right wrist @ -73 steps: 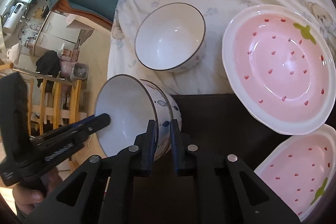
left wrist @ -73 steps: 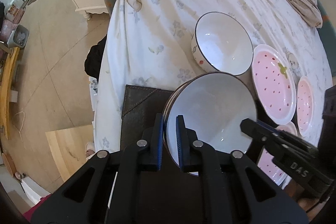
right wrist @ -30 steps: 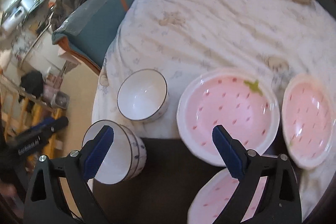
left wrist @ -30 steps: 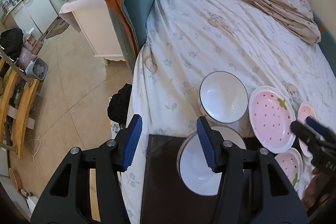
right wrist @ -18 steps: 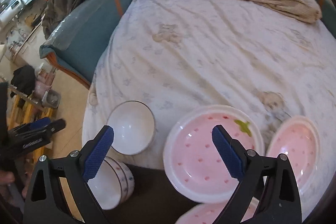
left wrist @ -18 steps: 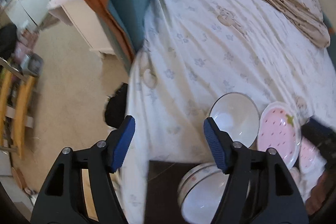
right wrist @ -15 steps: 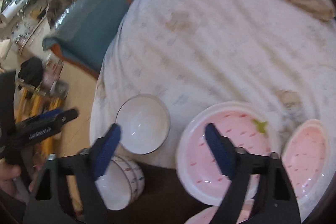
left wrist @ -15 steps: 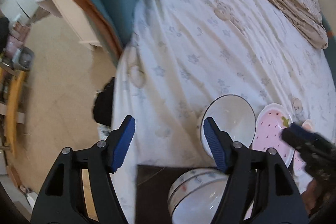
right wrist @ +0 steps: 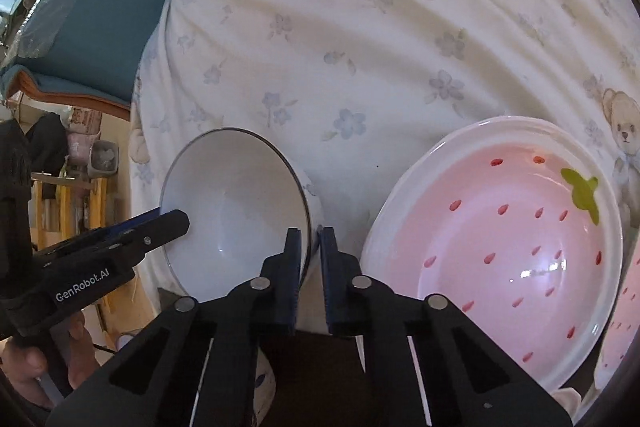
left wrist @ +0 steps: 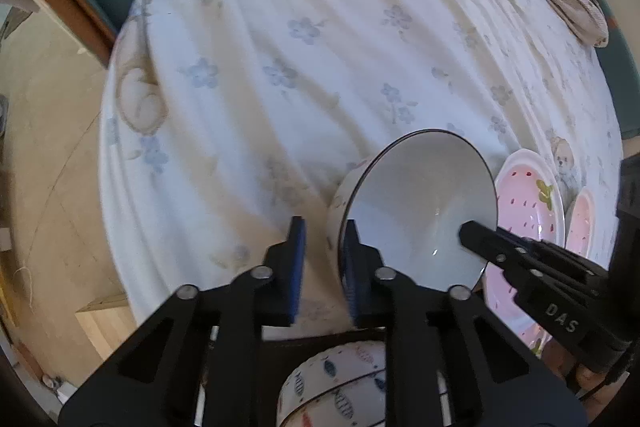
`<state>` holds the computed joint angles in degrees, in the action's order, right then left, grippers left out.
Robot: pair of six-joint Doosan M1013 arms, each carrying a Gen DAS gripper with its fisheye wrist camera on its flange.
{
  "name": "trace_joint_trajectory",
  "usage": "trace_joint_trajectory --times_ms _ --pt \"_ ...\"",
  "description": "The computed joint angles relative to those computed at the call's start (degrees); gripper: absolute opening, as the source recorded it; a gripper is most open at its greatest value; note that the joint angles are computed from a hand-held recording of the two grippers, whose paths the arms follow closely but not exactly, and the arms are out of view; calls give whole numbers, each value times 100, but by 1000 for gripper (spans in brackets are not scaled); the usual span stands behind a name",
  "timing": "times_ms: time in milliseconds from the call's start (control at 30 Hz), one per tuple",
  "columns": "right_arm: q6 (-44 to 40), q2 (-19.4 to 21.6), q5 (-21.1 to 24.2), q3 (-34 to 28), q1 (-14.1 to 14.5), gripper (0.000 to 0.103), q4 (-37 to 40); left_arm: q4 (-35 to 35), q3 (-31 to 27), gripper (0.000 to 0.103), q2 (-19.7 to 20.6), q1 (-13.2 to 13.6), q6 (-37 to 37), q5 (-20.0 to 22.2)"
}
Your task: Organize plates and bowls
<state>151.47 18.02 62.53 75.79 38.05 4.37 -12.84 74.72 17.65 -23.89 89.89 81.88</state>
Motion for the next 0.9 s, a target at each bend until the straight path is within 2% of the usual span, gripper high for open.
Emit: trace_joint_trajectory --times_ms 67,200,367,467,633,767,900 --pt "44 18 -31 28 -23 10 84 31 22 9 15 -50 0 -32" --pt "-46 177 239 -143 0 10 28 309 66 6 -7 -182 21 -68" --pt "165 50 -1 -180 70 11 -426 83 -34 5 -123 -83 25 -122" --pt "82 21 140 -367 100 11 -487 157 -144 5 -233 -108 29 -90" --pt "94 -67 364 -673 255 12 -777 121 -196 5 -494 -78 45 -33" --pt "176 -154 483 -774 441 12 -892 210 -23 5 -757 -85 126 -62" --pt "370 -216 481 -764 655 13 -877 137 251 5 -1005 41 149 -33"
